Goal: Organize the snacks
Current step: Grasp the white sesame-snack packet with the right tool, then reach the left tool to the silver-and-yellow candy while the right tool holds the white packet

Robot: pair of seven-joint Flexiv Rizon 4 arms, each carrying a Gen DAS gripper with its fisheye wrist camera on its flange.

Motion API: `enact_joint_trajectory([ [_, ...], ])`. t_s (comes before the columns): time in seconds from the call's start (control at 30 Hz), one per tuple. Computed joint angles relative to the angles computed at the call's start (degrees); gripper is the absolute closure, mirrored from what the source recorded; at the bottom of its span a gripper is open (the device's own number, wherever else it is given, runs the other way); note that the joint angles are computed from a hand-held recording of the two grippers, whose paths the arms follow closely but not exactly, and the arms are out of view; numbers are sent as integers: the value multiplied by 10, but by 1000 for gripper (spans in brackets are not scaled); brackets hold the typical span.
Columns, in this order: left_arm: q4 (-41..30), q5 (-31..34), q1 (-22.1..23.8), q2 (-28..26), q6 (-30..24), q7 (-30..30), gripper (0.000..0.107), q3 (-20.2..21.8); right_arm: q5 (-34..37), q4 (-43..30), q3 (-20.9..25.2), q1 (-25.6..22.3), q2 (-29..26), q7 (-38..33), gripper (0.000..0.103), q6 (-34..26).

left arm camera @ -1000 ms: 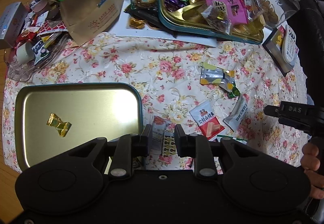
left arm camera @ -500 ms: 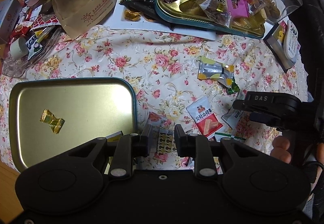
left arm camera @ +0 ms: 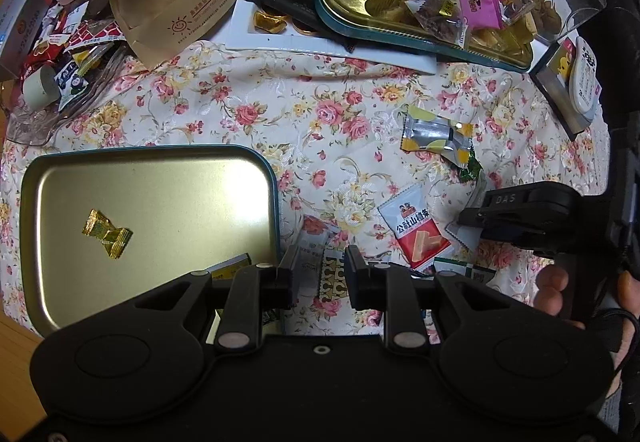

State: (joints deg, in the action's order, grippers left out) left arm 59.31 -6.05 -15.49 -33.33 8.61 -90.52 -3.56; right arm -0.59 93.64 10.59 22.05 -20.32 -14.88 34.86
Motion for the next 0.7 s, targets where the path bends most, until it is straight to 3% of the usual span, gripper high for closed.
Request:
enact_joint_trajectory([
  [0.23,-1,12,-10,-5,-6,17,73,-3,0,40,0,-9,48,9,78,25],
  [0.47,21,-17,-16,-5,-16,31,73,-16,-2,74,6,-16,100,3,78,46],
  [0.7,34,-19,-39,-3,-6,52,74,-27,-34,97,7,-16,144,18,78,41],
])
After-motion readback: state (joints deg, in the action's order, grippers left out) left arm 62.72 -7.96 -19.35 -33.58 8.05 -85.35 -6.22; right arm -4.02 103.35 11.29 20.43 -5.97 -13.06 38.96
